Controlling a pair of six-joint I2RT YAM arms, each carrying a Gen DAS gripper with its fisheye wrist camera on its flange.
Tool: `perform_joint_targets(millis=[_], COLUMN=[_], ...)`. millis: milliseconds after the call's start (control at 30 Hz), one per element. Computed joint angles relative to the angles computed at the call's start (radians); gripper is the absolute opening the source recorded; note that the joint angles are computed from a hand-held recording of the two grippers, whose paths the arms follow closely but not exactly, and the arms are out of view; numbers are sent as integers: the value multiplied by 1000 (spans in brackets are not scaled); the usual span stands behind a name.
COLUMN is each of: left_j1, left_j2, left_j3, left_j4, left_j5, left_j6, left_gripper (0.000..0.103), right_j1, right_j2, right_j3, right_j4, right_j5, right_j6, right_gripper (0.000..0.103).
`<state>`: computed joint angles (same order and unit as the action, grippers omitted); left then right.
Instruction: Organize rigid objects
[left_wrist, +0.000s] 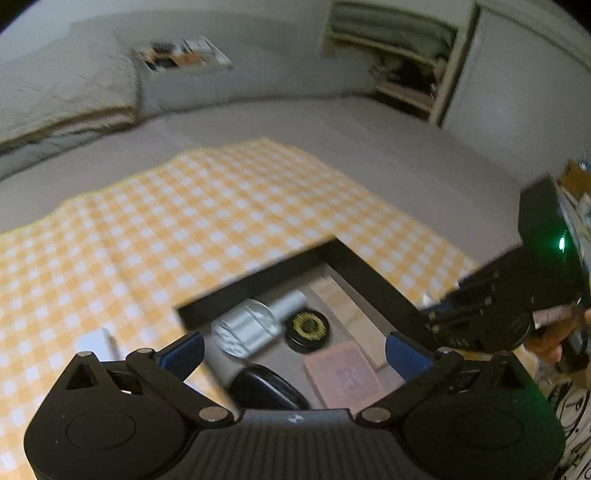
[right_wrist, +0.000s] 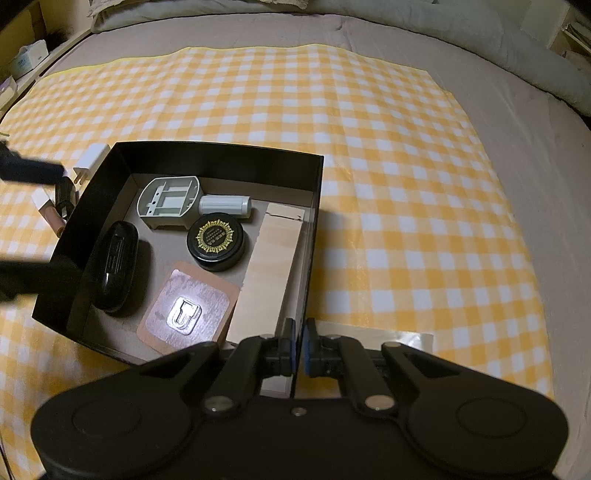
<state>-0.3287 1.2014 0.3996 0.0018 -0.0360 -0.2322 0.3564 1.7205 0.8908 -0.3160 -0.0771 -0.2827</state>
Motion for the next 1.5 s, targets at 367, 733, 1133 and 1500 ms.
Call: perform_joint_targets(millis=[367,733,1133,1500], left_j1=[272,584,434,416], left_j2=[-365,-336,119,348], left_j3=[-165,-306,-359,-298], left_j4=[-37,39,403,543], left_j5=[4,150,-15,-56], left_j6=[139,354,276,233], left_gripper=[103,103,103,93], right_j1=[-4,-4,-4,-11], right_j2=[-8,-11,-14,-26], right_j3=[-2,-4,-7,-14], right_j4=[-4,-5,-5,-12], right_j5=[-3,-1,-1,-9], right_j6=[-12,-14,-14,-28], right_gripper=[5,5,5,5])
